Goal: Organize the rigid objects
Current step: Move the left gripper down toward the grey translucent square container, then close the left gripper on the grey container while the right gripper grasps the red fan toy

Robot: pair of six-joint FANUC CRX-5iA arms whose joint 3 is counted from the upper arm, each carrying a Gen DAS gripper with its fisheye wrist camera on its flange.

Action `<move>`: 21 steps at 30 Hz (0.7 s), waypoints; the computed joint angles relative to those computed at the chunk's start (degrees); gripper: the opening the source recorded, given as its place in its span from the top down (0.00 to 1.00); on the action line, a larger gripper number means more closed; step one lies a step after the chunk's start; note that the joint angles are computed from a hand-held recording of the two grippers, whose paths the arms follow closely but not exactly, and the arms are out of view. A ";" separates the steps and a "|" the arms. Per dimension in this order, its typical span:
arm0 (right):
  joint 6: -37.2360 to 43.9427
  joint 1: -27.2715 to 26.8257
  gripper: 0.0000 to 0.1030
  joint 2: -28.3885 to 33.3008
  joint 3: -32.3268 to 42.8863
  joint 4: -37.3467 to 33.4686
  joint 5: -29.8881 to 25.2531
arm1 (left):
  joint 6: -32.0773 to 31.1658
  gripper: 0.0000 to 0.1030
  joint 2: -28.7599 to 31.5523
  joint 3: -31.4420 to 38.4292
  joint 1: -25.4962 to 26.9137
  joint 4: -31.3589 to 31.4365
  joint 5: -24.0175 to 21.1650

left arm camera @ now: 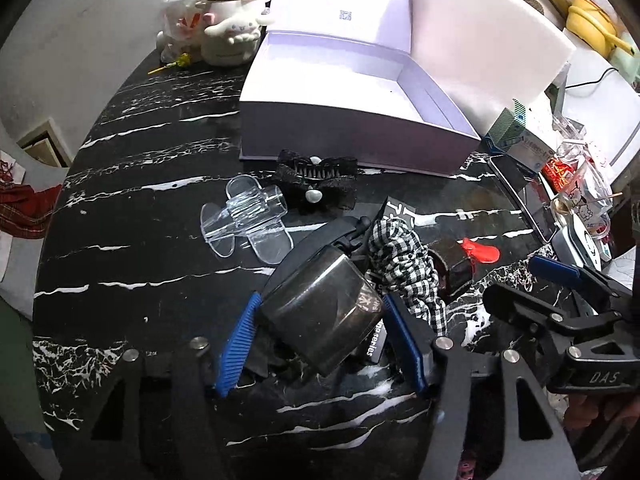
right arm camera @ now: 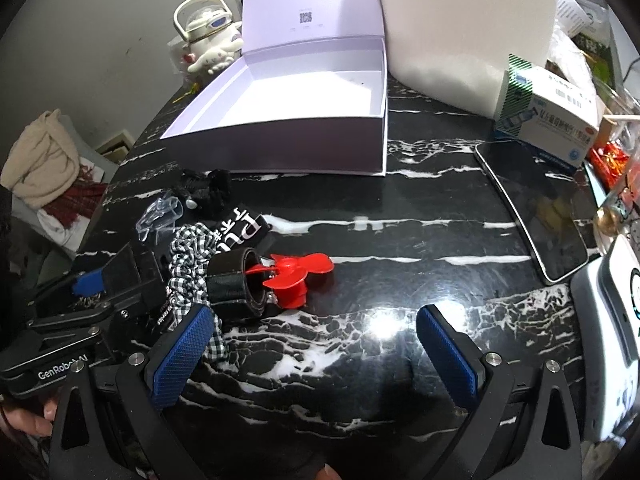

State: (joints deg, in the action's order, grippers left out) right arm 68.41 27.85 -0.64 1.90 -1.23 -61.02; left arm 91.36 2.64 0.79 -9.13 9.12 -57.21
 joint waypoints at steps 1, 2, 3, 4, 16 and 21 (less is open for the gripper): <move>0.32 -0.25 0.00 0.06 0.14 -0.46 0.02 | -0.03 0.39 -0.09 -0.07 -0.05 -0.01 0.29; 0.59 -0.43 0.00 0.16 0.28 -0.96 0.11 | -0.03 0.39 -0.18 -0.09 -0.11 -0.07 0.52; 1.07 -0.81 0.01 0.33 0.60 -1.76 0.11 | 0.05 0.39 -0.33 -0.06 -0.14 -0.27 0.70; 1.60 -1.32 0.01 0.45 0.89 -2.75 0.24 | 0.25 0.39 -0.43 0.07 -0.22 -0.64 0.90; 6.19 -2.97 0.22 1.46 1.69 -5.33 2.91 | 0.77 0.39 0.35 1.39 -0.10 -1.14 1.11; 9.81 -4.81 0.30 2.60 3.38 -9.93 2.65 | 0.90 0.39 0.76 1.75 -0.19 -1.06 1.04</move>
